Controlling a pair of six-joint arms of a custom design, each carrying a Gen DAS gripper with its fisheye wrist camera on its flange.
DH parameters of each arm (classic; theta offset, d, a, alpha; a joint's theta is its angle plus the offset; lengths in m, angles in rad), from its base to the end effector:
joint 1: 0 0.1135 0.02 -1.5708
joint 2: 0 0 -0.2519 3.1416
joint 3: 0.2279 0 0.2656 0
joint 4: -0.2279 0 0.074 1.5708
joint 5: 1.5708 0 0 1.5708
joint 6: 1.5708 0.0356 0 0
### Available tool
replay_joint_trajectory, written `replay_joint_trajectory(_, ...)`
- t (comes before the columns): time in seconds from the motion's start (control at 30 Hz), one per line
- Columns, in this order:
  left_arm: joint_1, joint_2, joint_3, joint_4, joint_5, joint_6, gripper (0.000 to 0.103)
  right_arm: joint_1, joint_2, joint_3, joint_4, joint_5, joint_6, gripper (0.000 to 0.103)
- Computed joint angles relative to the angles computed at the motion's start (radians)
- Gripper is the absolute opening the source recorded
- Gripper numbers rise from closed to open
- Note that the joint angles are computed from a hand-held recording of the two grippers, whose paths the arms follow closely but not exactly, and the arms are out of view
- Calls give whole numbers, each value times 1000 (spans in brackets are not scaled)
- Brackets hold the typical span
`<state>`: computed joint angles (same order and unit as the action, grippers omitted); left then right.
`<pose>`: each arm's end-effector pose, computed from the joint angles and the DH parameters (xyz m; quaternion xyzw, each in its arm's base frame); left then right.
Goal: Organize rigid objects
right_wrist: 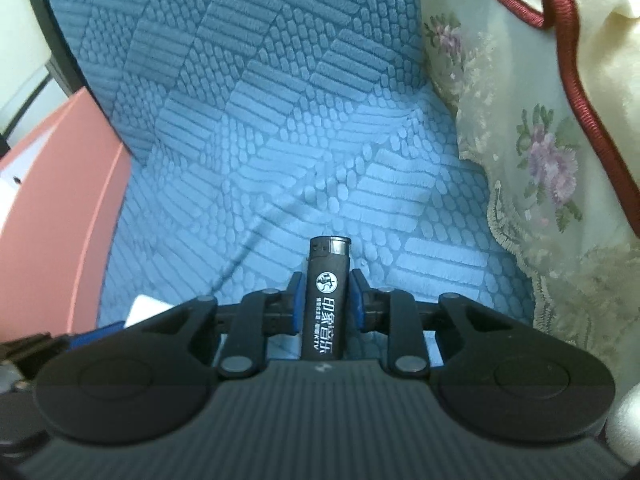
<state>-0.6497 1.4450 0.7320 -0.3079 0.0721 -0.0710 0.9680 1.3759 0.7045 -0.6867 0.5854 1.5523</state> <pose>0.2219 -0.1718 0.1462 0.2838 0.9190 -0.1281 0.2417 0.1483 0.1808 0.1453 0.3035 0.9029 0.0091 0.3042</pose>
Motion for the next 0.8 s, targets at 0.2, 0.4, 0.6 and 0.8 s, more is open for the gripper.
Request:
replay_joint_trajectory(0.2,-44,57,20,19,-33,-14,53,-10,-48,-24,20,-9,6,27)
replay_joint_trajectory(0.4,-67,66,13,49,-69,-19,50,-15,-38,-22,31,-26,-20,27)
replay_joint_trajectory(0.6,-34,25,19,33,-38,-43,50,17,-29,8,-5,-4,-23,27)
replay_joint_trajectory(0.8,12,-64,26,-13,16,-47,49,89,-41,61,-92,48,-9,26)
